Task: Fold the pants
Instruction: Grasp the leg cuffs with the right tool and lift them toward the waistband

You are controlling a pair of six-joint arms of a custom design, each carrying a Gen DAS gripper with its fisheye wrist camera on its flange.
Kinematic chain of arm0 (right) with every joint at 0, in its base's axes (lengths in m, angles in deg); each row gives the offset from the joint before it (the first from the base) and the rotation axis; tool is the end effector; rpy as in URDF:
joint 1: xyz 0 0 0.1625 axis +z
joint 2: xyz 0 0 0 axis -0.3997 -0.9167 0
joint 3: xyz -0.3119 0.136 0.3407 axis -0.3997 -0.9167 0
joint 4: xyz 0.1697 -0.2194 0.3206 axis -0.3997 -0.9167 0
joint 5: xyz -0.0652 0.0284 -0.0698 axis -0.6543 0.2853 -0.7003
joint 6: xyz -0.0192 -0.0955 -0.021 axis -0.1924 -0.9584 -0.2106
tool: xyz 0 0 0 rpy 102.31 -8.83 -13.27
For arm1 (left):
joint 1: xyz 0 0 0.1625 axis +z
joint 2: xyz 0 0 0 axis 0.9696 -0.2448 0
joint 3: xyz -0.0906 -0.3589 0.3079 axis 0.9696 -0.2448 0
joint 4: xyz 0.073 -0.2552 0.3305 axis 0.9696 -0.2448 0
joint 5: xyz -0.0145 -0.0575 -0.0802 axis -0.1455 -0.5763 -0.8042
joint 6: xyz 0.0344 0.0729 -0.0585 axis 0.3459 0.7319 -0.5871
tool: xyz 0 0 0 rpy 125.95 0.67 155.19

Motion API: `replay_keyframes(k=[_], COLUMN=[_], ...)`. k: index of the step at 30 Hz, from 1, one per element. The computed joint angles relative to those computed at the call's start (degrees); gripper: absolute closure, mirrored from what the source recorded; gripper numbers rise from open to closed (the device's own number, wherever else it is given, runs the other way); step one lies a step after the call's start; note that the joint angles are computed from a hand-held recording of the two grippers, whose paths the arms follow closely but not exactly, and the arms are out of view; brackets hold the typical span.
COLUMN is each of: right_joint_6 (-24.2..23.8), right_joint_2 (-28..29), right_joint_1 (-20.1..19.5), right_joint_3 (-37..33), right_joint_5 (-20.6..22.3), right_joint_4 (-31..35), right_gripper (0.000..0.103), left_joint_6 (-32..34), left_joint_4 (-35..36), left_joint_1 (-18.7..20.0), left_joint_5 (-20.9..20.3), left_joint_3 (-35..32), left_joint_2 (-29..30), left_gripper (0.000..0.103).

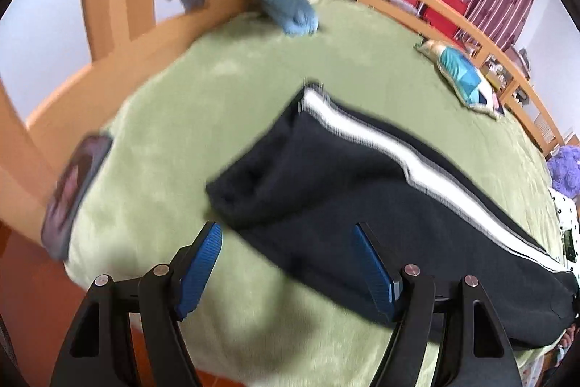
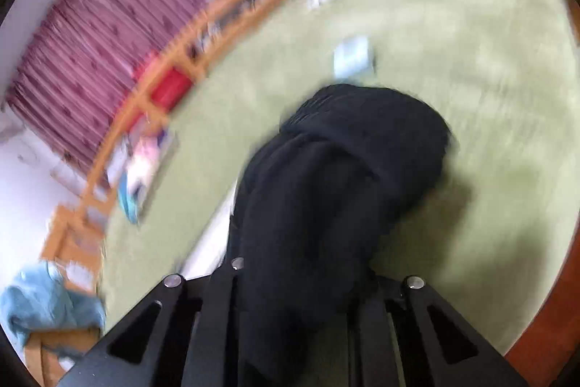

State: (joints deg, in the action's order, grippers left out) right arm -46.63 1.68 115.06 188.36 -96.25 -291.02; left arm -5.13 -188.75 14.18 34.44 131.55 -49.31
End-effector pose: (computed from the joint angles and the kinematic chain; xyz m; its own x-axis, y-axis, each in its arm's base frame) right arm 0.1111 -0.6623 0.1677 -0.9215 0.3690 0.1211 0.0928 0.5121 -0.8539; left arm 0.2018 -0.4841 0.4972 -0.7261 -0.5423 -0.4227 0.0078 0.6081 -0.7938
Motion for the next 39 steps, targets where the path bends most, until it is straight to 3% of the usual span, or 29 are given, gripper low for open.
replay_keyframes(k=[2,4,5,9,11,17,18,19,20,24,26,27,29,30,31,32,33,36,39], right_joint_6=[-0.52,0.41,1.07,1.47,1.47,0.52,1.21,1.57,1.58,1.94,2.1,1.77,0.45,-0.02,-0.36,-0.72,-0.92,-2.48,-4.38], right_joint_2=[0.8,1.97,2.12,2.27,1.43,1.72,2.03,2.45,2.87,5.48,6.78,7.42,8.73,9.46,9.98,10.58,11.13,13.11,14.87], right_joint_1=[0.71,1.32,1.3,2.62,3.67,9.91,10.94,11.7,12.26,15.28,16.37,16.81,17.49,17.86,18.08,18.36,18.56,19.26,19.9], right_joint_3=[-2.61,-5.21,-5.14,-0.03,3.07,6.5,6.84,6.6,6.76,4.5,3.2,2.46,1.2,0.36,-0.14,-0.67,-1.2,-2.38,-2.64], right_joint_5=[-5.09,-11.99,-13.23,-17.65,-17.79,-25.85,-27.09,-27.84,-28.44,-31.57,-31.25,-31.09,-29.98,-29.3,-28.74,-27.84,-27.02,-25.86,-24.1], right_joint_4=[6.3,15.42,17.94,12.29,9.48,7.54,7.89,8.76,8.85,12.32,14.19,14.63,14.81,15.7,16.21,16.78,17.49,17.58,16.63], right_gripper=[0.082,0.07,0.068,0.054,0.054,0.054,0.054,0.054,0.054,0.054,0.054,0.054,0.054,0.054,0.054,0.054,0.054,0.054,0.054], left_joint_6=[1.96,4.34,4.9,8.26,9.23,10.52,8.39,8.0,8.5,13.54,10.93,12.13,17.81,19.44,19.55,18.62,17.41,13.56,9.84], left_joint_4=[-0.47,-0.69,-0.13,2.23,3.96,10.82,15.63,20.55,23.06,15.51,15.34,14.67,13.68,13.97,13.83,13.0,12.69,13.37,13.29], left_joint_1=[-0.01,0.19,0.35,1.45,2.24,4.49,4.97,5.68,6.11,6.52,7.02,6.56,4.98,4.19,3.62,3.52,3.42,4.04,3.94], left_joint_5=[1.16,2.09,1.79,0.74,-0.6,-1.45,-1.97,-3.45,-4.63,-12.45,-15.73,-14.43,-7.31,-3.16,0.58,2.71,2.45,-3.45,-4.45], left_joint_3=[-1.93,-4.72,-5.72,-11.83,-14.6,-25.58,-27.91,-30.55,-32.15,-34.84,-36.59,-37.07,-37.16,-36.8,-36.28,-34.89,-33.5,-27.09,-21.44], left_joint_2=[1.39,3.46,3.95,7.67,9.39,16.95,17.86,19.29,20.2,20.45,20.99,21.9,23.72,24.24,24.39,23.73,22.56,16.06,11.78], left_gripper=[0.031,0.031,0.031,0.031,0.031,0.032,0.04,0.076,0.091,0.091,0.091,0.09,0.085,0.075,0.058,0.051,0.043,0.034,0.033])
